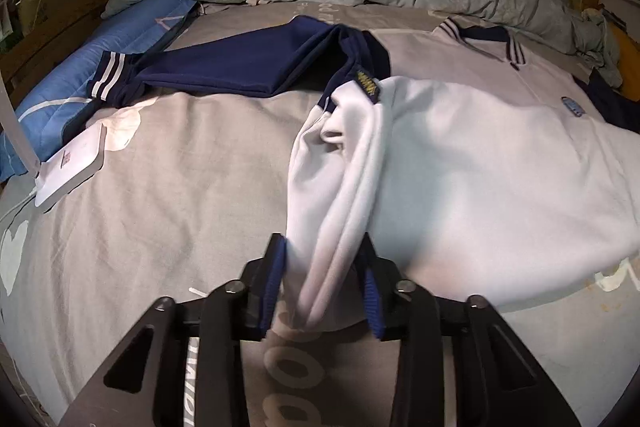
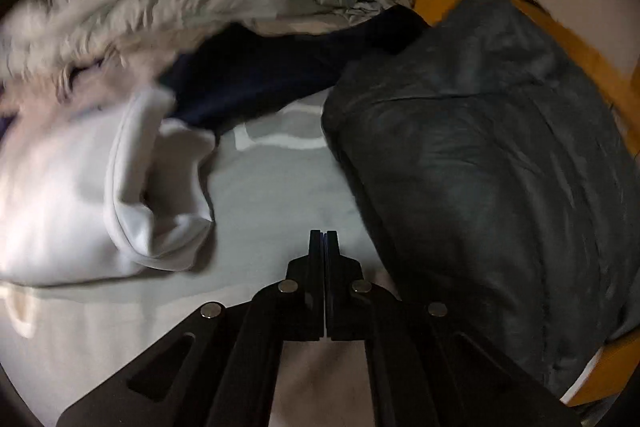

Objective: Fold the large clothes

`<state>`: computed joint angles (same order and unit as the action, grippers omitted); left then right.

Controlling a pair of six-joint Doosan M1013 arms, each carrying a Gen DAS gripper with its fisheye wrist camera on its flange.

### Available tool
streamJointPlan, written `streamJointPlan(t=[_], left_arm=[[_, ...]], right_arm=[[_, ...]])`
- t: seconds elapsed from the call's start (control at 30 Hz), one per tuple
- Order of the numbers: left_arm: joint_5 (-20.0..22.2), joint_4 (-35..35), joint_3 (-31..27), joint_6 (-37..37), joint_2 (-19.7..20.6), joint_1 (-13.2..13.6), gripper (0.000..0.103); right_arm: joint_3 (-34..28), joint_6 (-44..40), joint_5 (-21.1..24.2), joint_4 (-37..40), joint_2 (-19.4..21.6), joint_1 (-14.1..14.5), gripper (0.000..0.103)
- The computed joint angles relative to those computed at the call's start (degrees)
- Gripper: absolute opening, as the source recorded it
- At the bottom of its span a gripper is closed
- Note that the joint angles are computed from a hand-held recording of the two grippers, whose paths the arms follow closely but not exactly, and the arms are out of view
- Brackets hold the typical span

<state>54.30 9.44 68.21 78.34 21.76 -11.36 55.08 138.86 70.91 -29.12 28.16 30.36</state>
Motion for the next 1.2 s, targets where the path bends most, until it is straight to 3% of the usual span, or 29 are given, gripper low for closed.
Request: streamJointPlan(t=[0.03,0.1,0.13,0.17,0.23,0.3,0.33,0.47,0.6,0.73,0.83,0.93,1.0,1.1,1.2], left_arm=[[-0.8,-0.1,0.4,-0.6,-0.4,0.0,0.022],[-2.4,-0.9,1.0,-0.6,-1.4,0.2,0.015],[-3.0,-1.6,1.1,-0.4,-1.6,0.4,0.010],[-3.7,-2.9,1.2,0.0,-2.0,0.6,0.008],[-5.3,-2.1,1.7,-0.6,-2.6,0.6,0.006],[-6.1,0.5,1.8,-1.3,-2.9,0.2,0.006],[-6.1,2.1,1.7,-1.8,-2.8,-0.1,0.006],[-5.6,7.2,1.7,-3.2,-2.1,-0.9,0.006],[-2.6,4.0,0.4,-1.5,-0.7,0.0,0.006],[-1.6,3.8,0.4,-0.6,-0.5,-0.2,0.006],[-1.9,1.4,0.9,0.7,-0.9,0.1,0.006],[-4.3,-1.0,1.7,1.3,-1.9,0.4,0.006],[-5.7,-4.3,1.8,2.5,-2.3,1.0,0.006],[-7.2,-5.2,1.7,3.1,-2.6,1.0,0.006],[-7.2,-4.0,1.4,2.6,-2.4,0.8,0.006]], right_arm=[[1.4,-1.2,-4.1,2.9,-1.1,-0.2,0.000],[2.0,-3.6,-8.6,5.0,-1.6,0.0,0.000],[1.9,-4.9,-9.9,5.1,-1.6,0.4,0.009],[1.4,-5.4,-10.3,4.3,-1.4,0.9,0.037],[1.3,-5.0,-12.0,0.8,-1.1,2.1,0.071],[0.2,-8.2,-12.0,1.4,-0.3,2.4,0.045],[-1.6,-10.4,-9.6,2.4,1.0,2.4,0.023],[-5.3,-10.6,-0.5,1.3,4.2,2.2,0.004],[-2.1,-3.8,-1.2,-7.9,2.0,2.9,0.002],[-5.0,-6.6,2.5,-2.3,4.2,1.7,0.003],[-2.5,-3.6,-2.9,-1.5,1.9,1.5,0.007],[0.6,2.4,-11.0,-1.8,-0.9,0.9,0.030],[-0.6,2.0,-12.3,-0.3,-0.6,0.3,0.030],[-5.1,-1.9,-11.0,2.1,1.8,-0.4,0.030],[-11.2,-6.8,-6.9,5.5,5.8,-1.0,0.030]])
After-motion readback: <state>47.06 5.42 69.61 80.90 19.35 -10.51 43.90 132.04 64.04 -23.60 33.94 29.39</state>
